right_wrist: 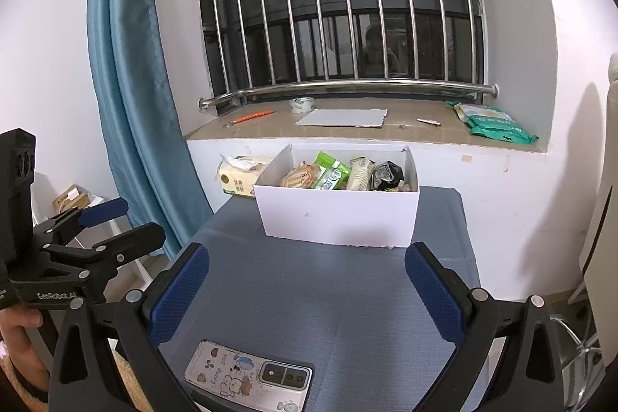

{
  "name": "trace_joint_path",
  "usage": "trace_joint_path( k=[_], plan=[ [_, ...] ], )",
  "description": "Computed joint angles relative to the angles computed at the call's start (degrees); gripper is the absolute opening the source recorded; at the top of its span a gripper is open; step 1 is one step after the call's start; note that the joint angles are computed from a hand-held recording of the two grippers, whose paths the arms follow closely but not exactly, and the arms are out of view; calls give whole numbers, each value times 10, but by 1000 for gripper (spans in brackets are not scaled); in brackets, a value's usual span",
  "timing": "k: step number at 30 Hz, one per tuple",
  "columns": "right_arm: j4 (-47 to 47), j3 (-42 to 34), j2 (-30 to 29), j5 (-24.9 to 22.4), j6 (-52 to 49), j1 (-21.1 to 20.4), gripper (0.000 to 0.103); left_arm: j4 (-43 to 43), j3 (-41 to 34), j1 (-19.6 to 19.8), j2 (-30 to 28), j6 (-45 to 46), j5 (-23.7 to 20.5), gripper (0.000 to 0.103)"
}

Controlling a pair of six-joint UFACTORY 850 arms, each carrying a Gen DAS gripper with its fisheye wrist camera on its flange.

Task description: Organize snacks

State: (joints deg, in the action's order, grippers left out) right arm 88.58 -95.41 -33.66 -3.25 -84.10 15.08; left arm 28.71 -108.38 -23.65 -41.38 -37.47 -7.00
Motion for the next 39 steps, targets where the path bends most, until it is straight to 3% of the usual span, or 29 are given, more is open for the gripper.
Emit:
trace_joint_path(
  k=[18,39],
  plan=[
    [19,2,1,-4,-22,-2,103,-4,-3,-2,-3,5,-3,103],
    [-23,-1,-2,-5,20,-2,103,-33,-13,-4,-10,40,-12,103]
  ],
)
